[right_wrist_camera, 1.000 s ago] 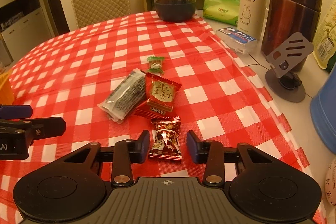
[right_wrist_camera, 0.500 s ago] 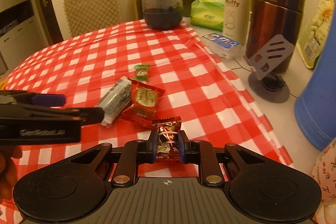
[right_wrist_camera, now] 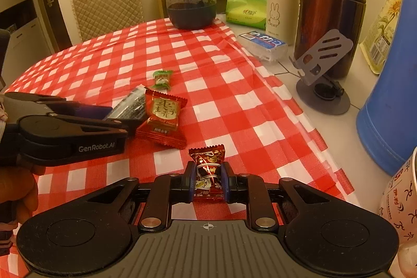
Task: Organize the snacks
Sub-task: 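Grasp the brown-wrapped candy with the right gripper while the left gripper grasps the clear dark-filled packet, then carry both held snacks over the yellow tray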
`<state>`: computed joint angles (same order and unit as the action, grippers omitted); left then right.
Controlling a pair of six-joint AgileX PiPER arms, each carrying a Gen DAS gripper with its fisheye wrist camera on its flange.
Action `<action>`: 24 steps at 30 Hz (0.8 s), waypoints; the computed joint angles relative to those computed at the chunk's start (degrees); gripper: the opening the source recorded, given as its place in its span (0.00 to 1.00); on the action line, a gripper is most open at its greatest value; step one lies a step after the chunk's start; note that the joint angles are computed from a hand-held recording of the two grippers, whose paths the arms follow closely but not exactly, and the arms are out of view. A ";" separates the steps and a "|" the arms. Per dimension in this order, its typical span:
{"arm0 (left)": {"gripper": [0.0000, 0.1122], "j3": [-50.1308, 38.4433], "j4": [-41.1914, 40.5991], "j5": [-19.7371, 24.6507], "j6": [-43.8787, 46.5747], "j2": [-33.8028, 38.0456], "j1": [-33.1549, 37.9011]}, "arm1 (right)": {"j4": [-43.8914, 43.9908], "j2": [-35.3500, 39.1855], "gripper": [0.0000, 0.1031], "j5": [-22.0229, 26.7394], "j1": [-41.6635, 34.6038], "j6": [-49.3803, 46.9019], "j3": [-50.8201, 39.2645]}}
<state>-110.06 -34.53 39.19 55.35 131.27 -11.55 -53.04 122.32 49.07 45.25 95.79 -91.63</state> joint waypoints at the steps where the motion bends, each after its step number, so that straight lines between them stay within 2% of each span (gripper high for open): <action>1: 0.34 0.85 0.36 0.26 -0.51 -0.64 0.24 | -0.09 -0.03 0.20 -0.15 0.08 0.09 0.06; 4: 0.34 6.31 -0.14 0.42 -0.65 -4.38 1.74 | -0.49 -0.22 0.20 -0.86 0.48 0.56 0.63; 9: 0.34 19.64 -4.83 -1.35 6.49 -12.75 5.45 | -1.55 -0.87 0.20 -1.43 1.78 1.25 2.19; 12: 0.34 24.28 -5.98 -1.80 7.94 -15.64 7.51 | -2.53 -1.11 0.20 -1.56 2.47 1.91 3.08; 15: 0.35 26.40 -7.72 -2.27 9.26 -16.77 8.66 | -3.02 -0.25 0.22 -0.62 2.87 0.29 2.22; 17: 0.36 26.75 -8.23 -2.78 9.85 -16.85 8.64 | -1.99 0.55 0.26 0.12 2.80 -2.09 0.89; 24: 0.36 26.29 -10.66 -5.49 12.54 -15.73 7.35 | -2.56 1.23 0.26 0.66 2.99 -3.21 0.35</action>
<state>-83.78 -45.19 33.70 67.89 115.54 -4.21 -55.60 123.55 49.74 48.24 92.58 -91.28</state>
